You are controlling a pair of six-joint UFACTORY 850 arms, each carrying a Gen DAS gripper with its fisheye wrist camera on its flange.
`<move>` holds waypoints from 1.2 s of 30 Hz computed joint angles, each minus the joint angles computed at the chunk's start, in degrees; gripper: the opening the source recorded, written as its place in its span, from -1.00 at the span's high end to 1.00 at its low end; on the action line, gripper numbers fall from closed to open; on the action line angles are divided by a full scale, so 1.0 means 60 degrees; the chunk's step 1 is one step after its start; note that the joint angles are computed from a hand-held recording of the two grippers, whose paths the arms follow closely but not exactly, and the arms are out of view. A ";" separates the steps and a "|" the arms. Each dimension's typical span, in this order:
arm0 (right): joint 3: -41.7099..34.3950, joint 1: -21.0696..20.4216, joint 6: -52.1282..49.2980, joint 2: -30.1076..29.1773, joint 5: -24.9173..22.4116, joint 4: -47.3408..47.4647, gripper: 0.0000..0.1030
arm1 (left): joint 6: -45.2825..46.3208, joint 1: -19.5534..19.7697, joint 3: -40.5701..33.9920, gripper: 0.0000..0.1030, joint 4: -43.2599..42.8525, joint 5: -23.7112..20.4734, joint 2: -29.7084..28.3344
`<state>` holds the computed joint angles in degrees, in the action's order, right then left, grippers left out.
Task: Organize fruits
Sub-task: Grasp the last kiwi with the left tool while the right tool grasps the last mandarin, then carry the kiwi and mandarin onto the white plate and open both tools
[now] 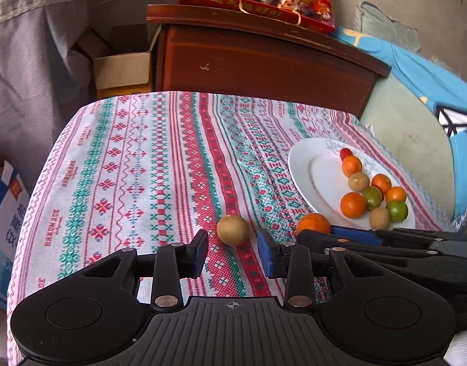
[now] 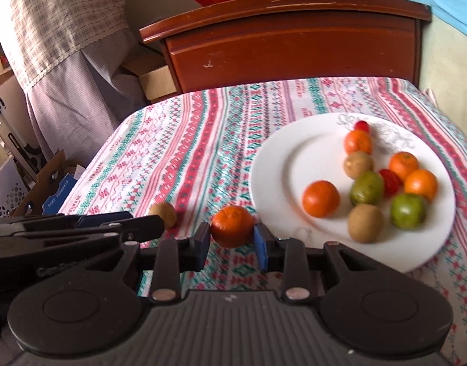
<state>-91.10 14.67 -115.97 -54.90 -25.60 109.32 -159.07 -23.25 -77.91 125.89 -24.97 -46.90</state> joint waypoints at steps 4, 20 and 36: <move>0.0171 -0.0039 -0.0155 0.0104 -0.0019 0.0118 0.40 | 0.0631 -0.0039 -0.0303 0.34 -0.0446 -0.0038 -0.0254; 0.0123 -0.0073 0.0134 0.0034 -0.0060 0.0023 0.40 | 0.1322 -0.0124 -0.0790 0.58 -0.1009 -0.0552 -0.0668; -0.0154 -0.0329 -0.0428 0.0417 0.0054 0.0515 0.40 | -0.1434 0.0017 -0.1190 0.58 0.1704 -0.0642 -0.0411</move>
<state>-92.02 12.69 -118.54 -52.40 -25.27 112.41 -167.67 -23.15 -85.05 136.11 -28.82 -49.36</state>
